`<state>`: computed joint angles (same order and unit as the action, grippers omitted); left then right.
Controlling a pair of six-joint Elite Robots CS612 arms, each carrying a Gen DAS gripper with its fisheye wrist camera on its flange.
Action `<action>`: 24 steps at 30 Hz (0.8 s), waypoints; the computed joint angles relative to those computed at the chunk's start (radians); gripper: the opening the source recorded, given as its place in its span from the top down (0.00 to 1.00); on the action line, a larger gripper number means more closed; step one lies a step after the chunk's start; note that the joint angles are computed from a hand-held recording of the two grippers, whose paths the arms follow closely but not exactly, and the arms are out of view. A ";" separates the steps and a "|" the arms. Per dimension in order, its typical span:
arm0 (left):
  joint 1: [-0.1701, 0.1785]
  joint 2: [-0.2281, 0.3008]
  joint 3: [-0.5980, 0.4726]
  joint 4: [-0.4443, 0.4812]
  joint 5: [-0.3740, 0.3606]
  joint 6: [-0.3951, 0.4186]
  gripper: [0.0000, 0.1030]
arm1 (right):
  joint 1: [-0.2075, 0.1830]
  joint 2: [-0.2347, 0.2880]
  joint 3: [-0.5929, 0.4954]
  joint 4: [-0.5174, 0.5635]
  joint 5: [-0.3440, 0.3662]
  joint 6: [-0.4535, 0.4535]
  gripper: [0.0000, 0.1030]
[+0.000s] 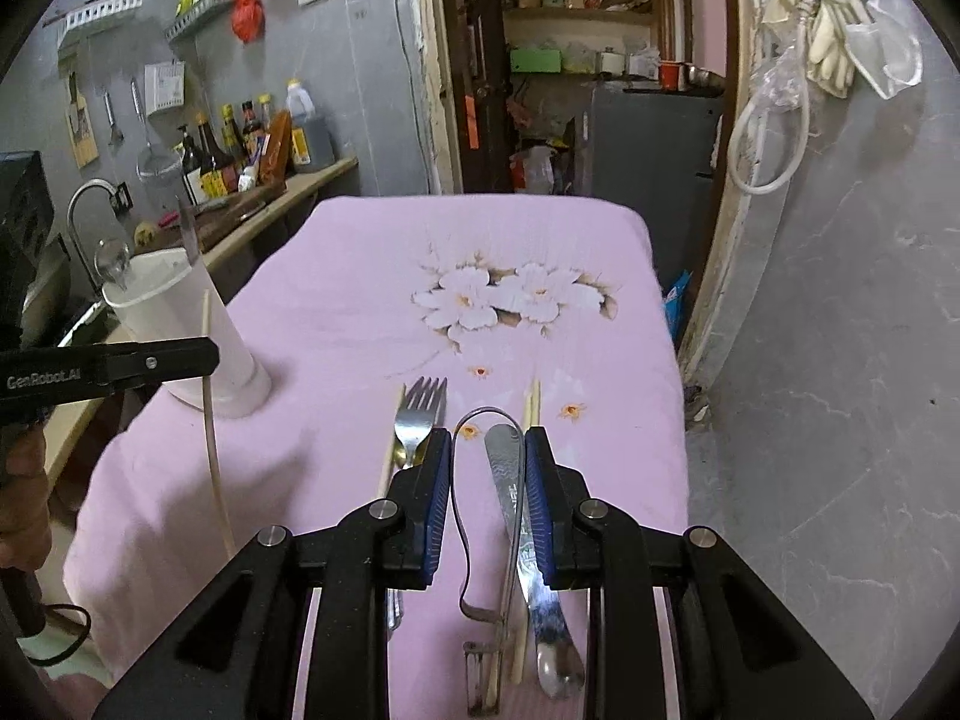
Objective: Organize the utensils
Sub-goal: 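Carry the tongs into the caddy with the right tool while the left tool drops a chopstick in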
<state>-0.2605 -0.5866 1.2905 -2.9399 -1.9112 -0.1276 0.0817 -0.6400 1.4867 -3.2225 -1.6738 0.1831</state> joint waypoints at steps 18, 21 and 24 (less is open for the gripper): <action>0.070 -0.063 0.034 -0.249 -0.030 -0.008 0.95 | 0.072 0.027 -0.162 -0.220 0.011 0.033 0.79; 0.092 -0.061 0.014 -0.286 -0.028 -0.039 0.95 | 0.083 0.057 -0.233 -0.243 0.052 0.040 0.79; 0.113 -0.051 -0.017 -0.323 -0.007 -0.074 0.95 | 0.097 0.091 -0.308 -0.255 0.081 0.041 0.79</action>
<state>-0.1472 -0.6381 1.2732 -3.2625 -1.9180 -0.2016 0.1783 -0.5486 1.1785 -3.4780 -1.5930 0.2241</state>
